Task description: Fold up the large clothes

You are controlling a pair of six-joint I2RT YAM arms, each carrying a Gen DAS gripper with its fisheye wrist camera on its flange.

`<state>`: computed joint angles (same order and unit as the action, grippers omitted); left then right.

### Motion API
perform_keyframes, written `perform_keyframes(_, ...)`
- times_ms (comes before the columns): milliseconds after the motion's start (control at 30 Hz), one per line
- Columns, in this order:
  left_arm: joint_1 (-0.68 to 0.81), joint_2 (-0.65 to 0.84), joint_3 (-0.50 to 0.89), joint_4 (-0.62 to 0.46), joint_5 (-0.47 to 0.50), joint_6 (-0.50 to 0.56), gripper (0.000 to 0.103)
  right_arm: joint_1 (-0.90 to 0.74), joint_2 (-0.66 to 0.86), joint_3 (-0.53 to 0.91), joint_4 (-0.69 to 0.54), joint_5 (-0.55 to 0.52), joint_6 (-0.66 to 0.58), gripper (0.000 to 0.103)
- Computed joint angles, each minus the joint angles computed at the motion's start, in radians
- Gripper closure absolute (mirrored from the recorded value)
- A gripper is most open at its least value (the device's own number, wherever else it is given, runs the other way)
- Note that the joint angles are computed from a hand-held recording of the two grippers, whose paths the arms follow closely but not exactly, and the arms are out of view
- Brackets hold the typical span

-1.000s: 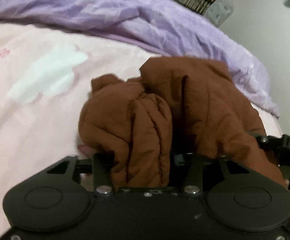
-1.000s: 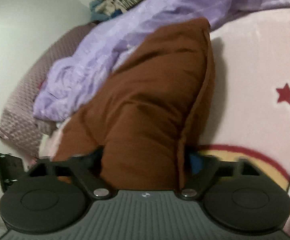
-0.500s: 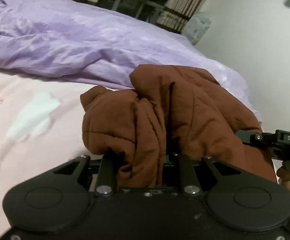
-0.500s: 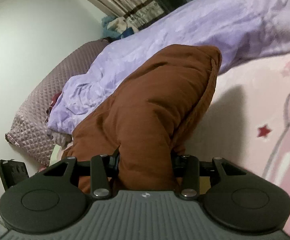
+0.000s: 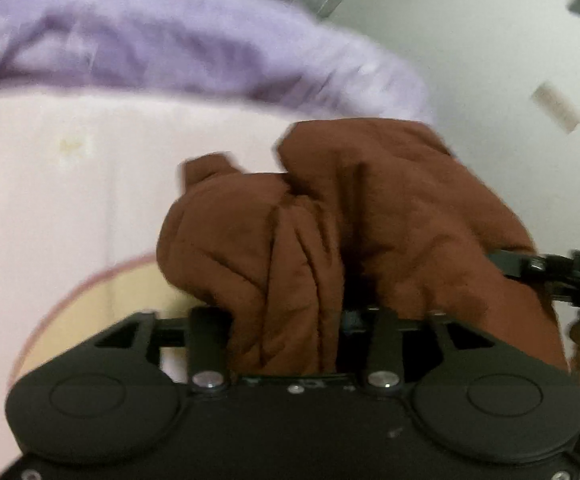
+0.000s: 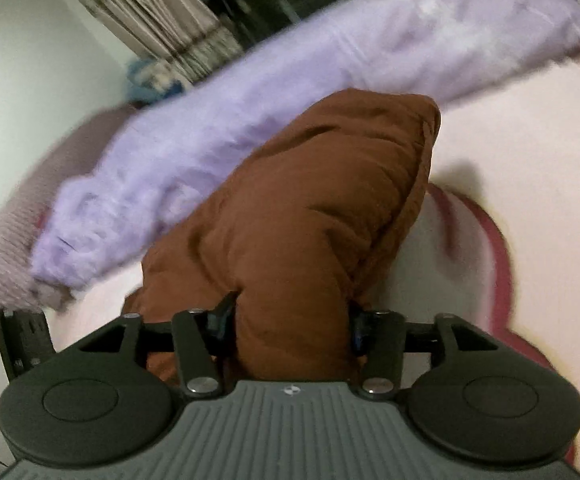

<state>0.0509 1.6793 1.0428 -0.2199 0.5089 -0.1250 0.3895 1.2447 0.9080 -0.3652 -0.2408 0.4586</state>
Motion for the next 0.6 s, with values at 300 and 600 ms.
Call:
perform_keyframes(300, 0.109, -0.233, -0.115, 0.007, 0.051, -0.134, 0.022, 0.07, -0.149, -0.161, 0.097, 0.261, 0.116, 0.057)
perform_keyframes(600, -0.181, -0.407, -0.322, 0.112, -0.193, -0.015, 0.0, 0.445, -0.005, -0.166, 0.178, 0.685, 0.149, 0.079)
